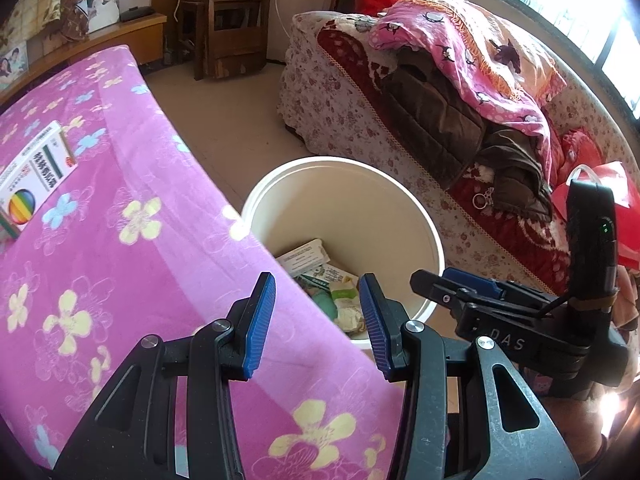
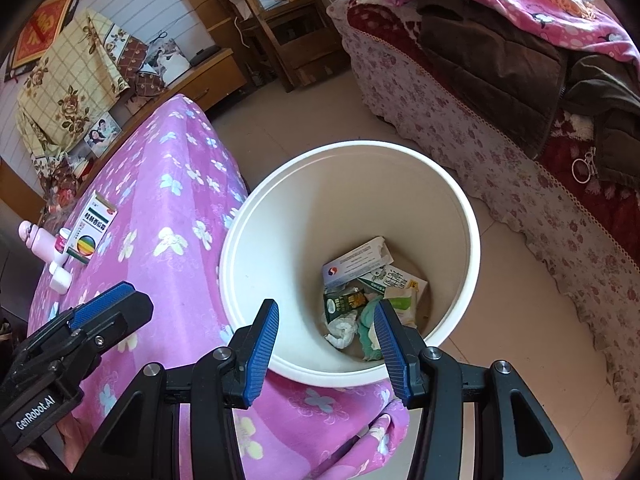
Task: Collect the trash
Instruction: 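Open the right tool to drop the paper while the left tool releases the snack packet, then move both open tools back over the table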
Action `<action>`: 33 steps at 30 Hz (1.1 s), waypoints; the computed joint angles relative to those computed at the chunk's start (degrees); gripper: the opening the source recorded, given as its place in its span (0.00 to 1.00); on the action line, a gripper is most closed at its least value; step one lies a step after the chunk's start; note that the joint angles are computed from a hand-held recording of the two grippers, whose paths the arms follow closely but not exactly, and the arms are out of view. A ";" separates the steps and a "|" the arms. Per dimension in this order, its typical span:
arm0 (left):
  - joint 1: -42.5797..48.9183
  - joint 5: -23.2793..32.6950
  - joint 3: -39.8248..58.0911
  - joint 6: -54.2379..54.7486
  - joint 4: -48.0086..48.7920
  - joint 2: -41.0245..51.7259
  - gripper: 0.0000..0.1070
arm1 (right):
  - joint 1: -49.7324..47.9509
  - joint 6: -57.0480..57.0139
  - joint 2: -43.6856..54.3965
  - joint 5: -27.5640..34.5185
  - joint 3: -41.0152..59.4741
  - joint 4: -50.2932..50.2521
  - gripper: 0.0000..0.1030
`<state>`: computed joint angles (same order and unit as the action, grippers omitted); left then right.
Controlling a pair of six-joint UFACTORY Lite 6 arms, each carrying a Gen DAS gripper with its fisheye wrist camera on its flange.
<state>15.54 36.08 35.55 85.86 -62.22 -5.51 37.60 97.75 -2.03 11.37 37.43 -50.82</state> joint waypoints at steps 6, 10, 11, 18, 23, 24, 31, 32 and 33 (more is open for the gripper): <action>7.25 2.49 -0.78 2.33 2.10 -1.76 0.40 | 3.32 -0.44 -0.26 2.47 2.28 2.03 0.47; 15.59 7.57 1.10 3.89 4.43 -1.28 0.52 | 6.94 -0.39 1.37 4.51 6.08 2.75 0.49; 18.28 9.07 1.77 4.72 4.95 -1.06 0.53 | 8.00 -0.44 2.05 4.89 7.33 2.90 0.50; 34.11 14.77 8.92 9.67 10.09 4.04 0.53 | 15.13 -1.20 9.53 7.58 17.29 4.05 0.50; 46.46 18.77 19.86 12.98 13.27 14.12 0.53 | 18.43 -5.46 16.42 7.44 25.43 8.02 0.50; 49.00 19.51 23.31 13.15 14.03 17.21 0.53 | 19.03 -6.68 17.88 7.63 27.28 9.09 0.50; 58.56 22.31 46.39 8.57 16.76 34.97 0.53 | 23.05 -16.23 29.23 10.20 42.08 17.17 0.51; 59.40 22.81 50.07 7.28 16.94 37.56 0.53 | 23.39 -17.56 30.57 10.38 43.79 18.23 0.52; 59.96 22.94 52.76 6.27 17.00 39.44 0.53 | 23.75 -18.79 31.86 10.67 45.48 19.22 0.53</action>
<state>75.50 59.02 88.31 92.12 -45.22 33.93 61.35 78.96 29.83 22.04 82.91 -31.61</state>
